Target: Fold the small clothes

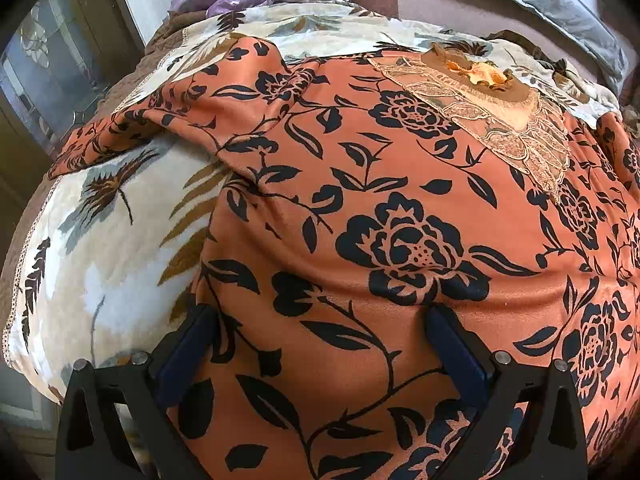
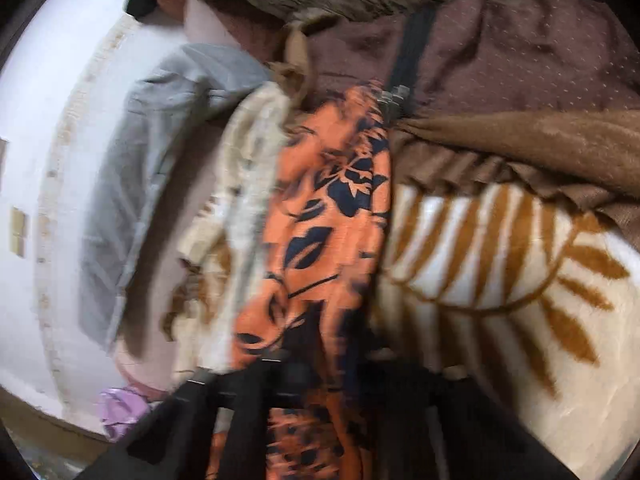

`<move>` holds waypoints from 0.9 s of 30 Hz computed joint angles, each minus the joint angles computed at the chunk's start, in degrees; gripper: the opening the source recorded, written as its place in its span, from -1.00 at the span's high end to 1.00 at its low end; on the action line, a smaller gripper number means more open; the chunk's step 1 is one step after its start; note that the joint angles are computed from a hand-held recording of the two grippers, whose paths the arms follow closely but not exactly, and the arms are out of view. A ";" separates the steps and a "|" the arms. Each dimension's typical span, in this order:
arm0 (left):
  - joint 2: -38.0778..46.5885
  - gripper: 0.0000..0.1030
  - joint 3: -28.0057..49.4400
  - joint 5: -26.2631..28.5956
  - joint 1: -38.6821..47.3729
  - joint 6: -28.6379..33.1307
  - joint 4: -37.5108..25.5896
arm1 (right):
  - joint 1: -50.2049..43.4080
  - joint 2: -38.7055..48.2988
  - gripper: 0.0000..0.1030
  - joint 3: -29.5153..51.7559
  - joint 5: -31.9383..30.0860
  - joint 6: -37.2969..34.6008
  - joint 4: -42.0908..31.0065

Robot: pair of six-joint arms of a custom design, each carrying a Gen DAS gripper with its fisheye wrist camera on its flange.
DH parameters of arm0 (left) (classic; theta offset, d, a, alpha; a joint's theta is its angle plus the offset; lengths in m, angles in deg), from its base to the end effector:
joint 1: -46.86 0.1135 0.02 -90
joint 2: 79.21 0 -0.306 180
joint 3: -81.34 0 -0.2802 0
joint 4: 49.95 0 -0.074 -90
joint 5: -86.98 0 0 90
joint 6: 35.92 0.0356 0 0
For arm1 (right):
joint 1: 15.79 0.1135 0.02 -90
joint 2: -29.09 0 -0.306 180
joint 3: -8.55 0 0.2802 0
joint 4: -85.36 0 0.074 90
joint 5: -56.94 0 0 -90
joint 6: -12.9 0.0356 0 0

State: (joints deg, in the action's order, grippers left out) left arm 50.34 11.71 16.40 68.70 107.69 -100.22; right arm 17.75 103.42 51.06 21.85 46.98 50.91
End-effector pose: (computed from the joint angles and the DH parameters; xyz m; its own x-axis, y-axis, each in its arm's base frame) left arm 0.4845 0.1814 0.1567 -0.7109 0.5330 -0.4589 0.5558 0.8255 0.0979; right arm 0.1940 0.0937 0.1739 0.3918 0.8310 -0.3949 0.6562 0.0485 0.7531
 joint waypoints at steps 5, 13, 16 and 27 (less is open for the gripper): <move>2.15 -1.00 5.57 -1.13 -0.29 1.67 -5.85 | 4.50 4.25 0.89 15.83 6.43 -17.11 -1.00; 1.19 -1.00 10.63 5.34 4.22 1.78 -3.42 | 7.56 29.33 0.89 45.05 -10.32 -53.40 22.59; 3.78 -1.00 17.25 6.08 5.39 -0.11 -5.44 | 7.39 44.92 0.78 65.44 -23.67 -54.66 13.29; 8.08 -1.00 30.18 7.90 6.16 -3.41 -13.97 | 12.14 49.92 -0.81 61.69 -30.61 -41.08 21.01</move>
